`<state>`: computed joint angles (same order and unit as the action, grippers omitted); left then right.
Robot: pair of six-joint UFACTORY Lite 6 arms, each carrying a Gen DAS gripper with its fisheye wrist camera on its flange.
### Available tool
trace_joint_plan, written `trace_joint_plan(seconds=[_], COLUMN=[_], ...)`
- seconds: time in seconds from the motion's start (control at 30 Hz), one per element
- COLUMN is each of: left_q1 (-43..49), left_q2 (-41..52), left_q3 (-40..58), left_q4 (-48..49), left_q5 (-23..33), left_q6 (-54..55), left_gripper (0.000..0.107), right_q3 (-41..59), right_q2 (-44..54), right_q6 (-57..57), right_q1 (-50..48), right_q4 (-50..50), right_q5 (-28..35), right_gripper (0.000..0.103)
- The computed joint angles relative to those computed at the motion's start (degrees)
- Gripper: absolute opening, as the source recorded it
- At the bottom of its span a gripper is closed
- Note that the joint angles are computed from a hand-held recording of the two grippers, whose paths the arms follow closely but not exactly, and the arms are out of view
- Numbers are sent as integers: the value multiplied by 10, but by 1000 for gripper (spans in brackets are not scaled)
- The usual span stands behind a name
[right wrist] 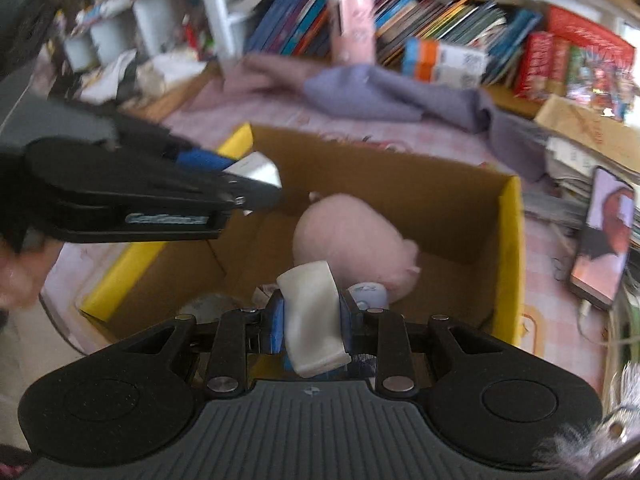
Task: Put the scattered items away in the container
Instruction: 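Lower both tools into the box and open them, dropping adapter and soap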
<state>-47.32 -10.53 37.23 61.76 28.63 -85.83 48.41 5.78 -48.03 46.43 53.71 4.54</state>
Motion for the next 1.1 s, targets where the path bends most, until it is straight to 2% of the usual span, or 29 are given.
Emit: trace_joint_plan(seconds=[0.13,0.3,0.67,0.77,0.9,1.1], left_q1=[-1,17,5,-2,-36,-129], left_q2=[70,120,128,111,68,-29], left_q3=[35,55,58,46,23,-21], left_q4=[20,5,6,25,57,47], left_q5=[14,2,4,6,41,154], left_q6=[-4,7,-11,-39,-94,-150], left_gripper=[24,24,27,36,49,70], right_q3=[29,48,56,44,23,-19], right_q2=[42,71,79,68,44,-15], right_q6=[-92,-124,-137,-196,-291,-384], right_q1=[-11,-27,-33,-34,-37,-23], right_q4=[64,89,98,159,266,389], right_q5=[23,46,60,54,52,33], right_gripper=[25,25,29,35,37,41])
